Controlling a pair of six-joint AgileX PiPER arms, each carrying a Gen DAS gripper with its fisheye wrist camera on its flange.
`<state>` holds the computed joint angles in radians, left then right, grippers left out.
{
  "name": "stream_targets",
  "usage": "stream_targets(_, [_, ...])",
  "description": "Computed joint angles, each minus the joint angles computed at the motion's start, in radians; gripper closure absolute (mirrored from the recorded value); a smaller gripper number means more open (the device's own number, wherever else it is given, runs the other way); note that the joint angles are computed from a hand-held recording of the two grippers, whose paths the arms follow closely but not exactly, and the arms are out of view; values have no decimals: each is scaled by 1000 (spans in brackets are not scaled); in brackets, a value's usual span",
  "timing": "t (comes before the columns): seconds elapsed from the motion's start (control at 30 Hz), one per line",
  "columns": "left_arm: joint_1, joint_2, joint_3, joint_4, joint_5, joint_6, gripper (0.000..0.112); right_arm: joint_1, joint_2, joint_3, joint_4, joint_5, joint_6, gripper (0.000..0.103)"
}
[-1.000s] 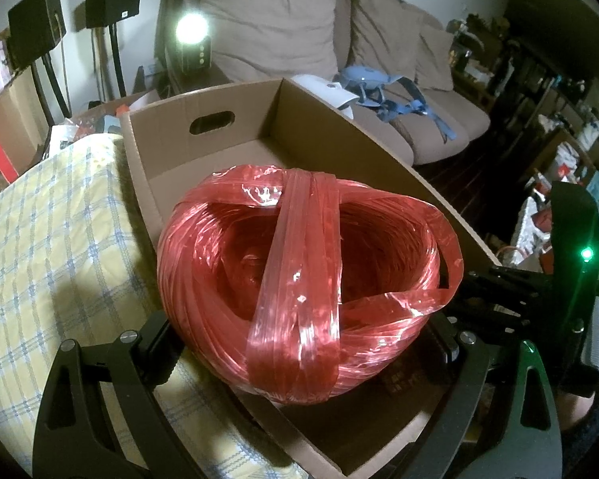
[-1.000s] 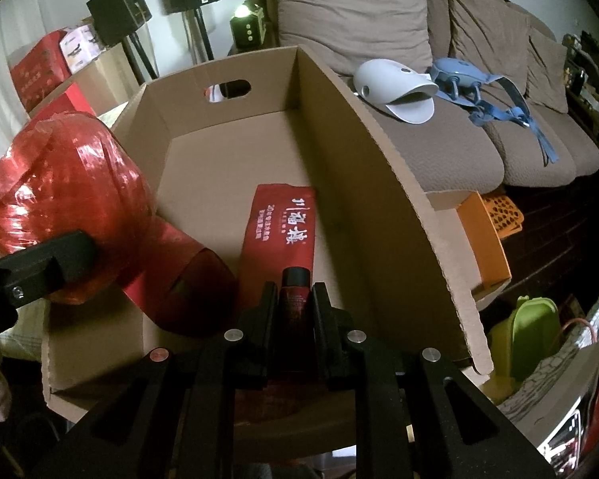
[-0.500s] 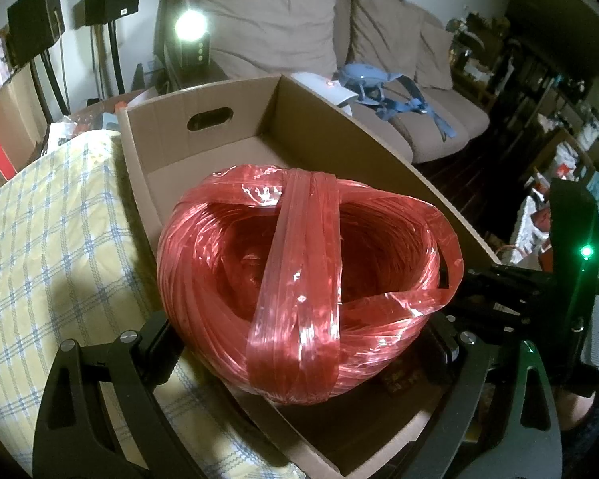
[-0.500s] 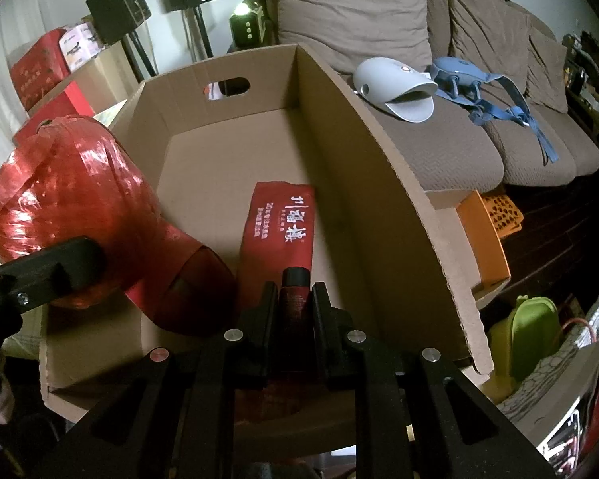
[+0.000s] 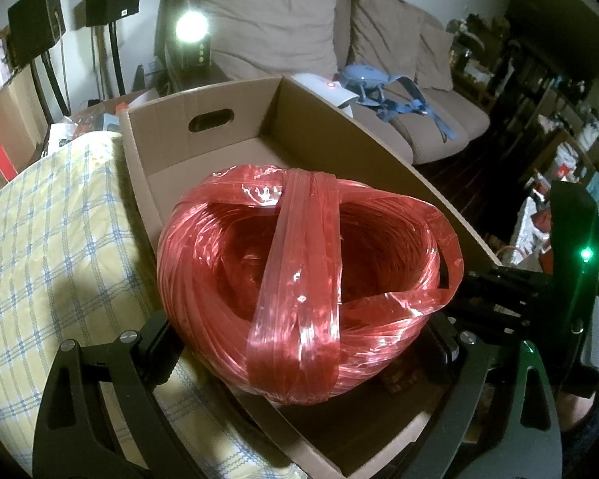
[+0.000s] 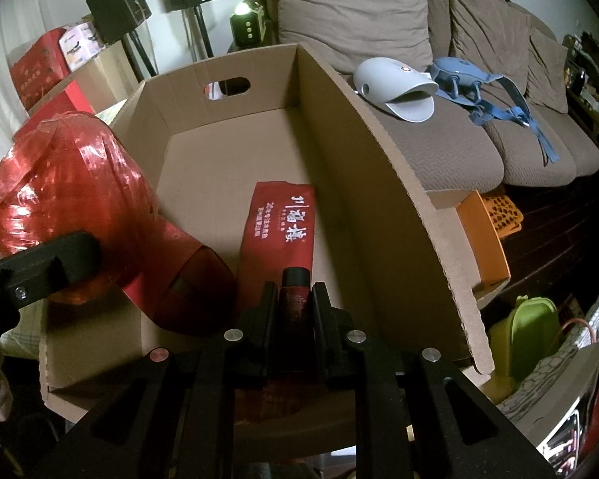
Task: Organize objects
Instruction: 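Keep the red raffia coil in the box with the left gripper while the right holds the bottle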
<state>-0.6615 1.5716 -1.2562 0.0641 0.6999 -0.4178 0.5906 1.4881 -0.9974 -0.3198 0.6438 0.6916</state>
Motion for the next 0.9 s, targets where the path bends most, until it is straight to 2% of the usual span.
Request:
stream_targets(0.27, [0,9,-15,54,-10,-31,17,-1,0,-1,0,1,-1,87])
stream_targets(0.9, [35,56,-35,45,-51,-8,17,4,5,3,-20,3,14,87])
